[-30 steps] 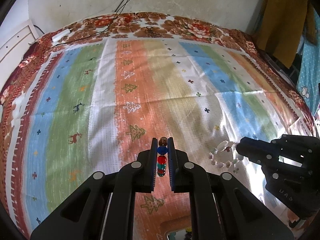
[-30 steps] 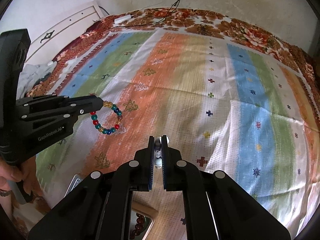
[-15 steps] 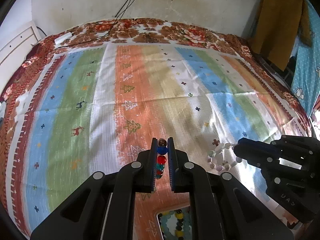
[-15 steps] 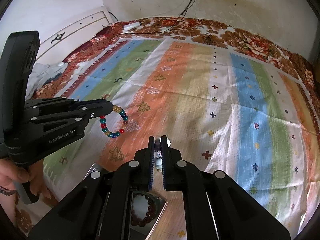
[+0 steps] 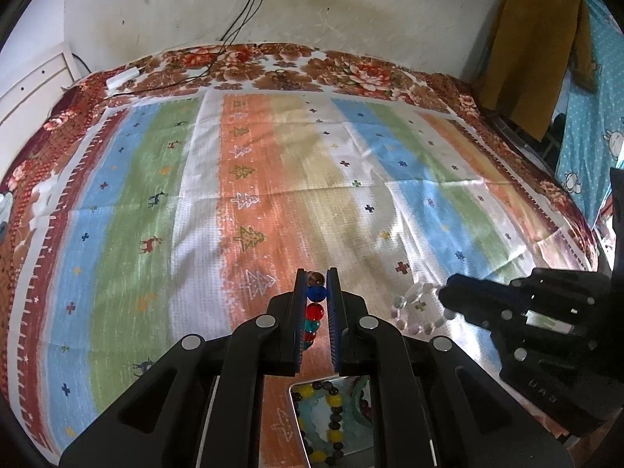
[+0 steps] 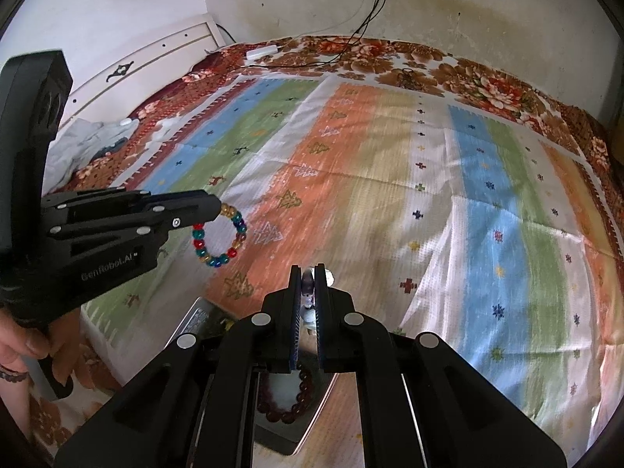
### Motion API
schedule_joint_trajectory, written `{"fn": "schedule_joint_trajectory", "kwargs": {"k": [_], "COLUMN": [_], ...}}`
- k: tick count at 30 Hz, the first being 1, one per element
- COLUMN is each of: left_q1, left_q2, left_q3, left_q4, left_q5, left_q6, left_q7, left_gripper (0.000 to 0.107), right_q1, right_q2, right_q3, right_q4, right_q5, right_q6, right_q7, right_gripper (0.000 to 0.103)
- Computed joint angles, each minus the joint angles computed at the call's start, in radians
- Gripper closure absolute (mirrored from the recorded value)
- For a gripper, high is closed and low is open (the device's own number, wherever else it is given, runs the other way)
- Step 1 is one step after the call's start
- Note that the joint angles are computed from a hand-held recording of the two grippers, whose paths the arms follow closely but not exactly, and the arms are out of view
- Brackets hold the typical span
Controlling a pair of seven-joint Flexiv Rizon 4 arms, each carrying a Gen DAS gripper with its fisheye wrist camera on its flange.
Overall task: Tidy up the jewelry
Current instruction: 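Carry the crystal bracelet in the left tool while the right tool carries the white stone bracelet to the tin, then open the left tool over the tin while the right tool releases the white stone bracelet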
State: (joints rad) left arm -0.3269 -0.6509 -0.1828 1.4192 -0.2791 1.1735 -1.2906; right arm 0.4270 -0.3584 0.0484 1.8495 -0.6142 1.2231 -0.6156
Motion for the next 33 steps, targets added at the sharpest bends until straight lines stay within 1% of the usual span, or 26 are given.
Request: {"fn": "schedule_joint_trajectory", "kwargs": {"k": [10, 15, 23, 26, 29, 30, 31, 32, 33], "left_q1": [0.018, 0.023, 0.047, 0.046, 0.029, 0.024, 0.020, 0.024, 0.033], "left_q2": [0.042, 0.067, 0.121, 0.134, 0.137, 0.138, 0.139, 0.142, 0.146], "left_q3": [-0.037, -0.050, -0.098, -0.102, -0.080, -0.073, -0.064, -0.066, -0.076], "left_q4": [0.079, 0.124, 0.231, 0.257, 0.268, 0.269, 0.270, 0.276, 0.287], "left_q5": [-0.030, -0.044, -0.094, -0.108, -0.098, -0.094, -0.091, -0.096, -0.107], "left_q6": [0.045, 0.072, 0.119, 0.126, 0.126, 0.127, 0.127, 0.131, 0.140], "left_q7": [0.045, 0.070, 0.129, 0.142, 0.130, 0.123, 0.111, 0.107, 0.108], "left_gripper": [0.097, 0.097, 0.097, 0.097, 0.097, 0.094, 0.087, 0.073, 0.070], "right_q1": [0.014, 0.010, 0.008, 0.010, 0.007, 0.008, 0.010, 0.012, 0.017], "right_q2": [0.034, 0.044, 0.064, 0.067, 0.067, 0.067, 0.070, 0.075, 0.082], "right_q3": [-0.001, 0.012, 0.034, 0.039, 0.049, 0.050, 0.048, 0.045, 0.035], "right_q4": [0.046, 0.062, 0.099, 0.106, 0.112, 0.116, 0.122, 0.130, 0.140], "right_q5": [-0.046, -0.043, -0.028, -0.018, 0.003, 0.007, 0.008, 0.006, -0.008], "right_q6": [0.026, 0.033, 0.048, 0.051, 0.051, 0.051, 0.050, 0.050, 0.053], "right_q7": [0.041, 0.040, 0.035, 0.031, 0.019, 0.014, 0.018, 0.028, 0.046], "right_gripper": [0.096, 0.096, 0.095, 0.095, 0.095, 0.095, 0.095, 0.086, 0.076]}}
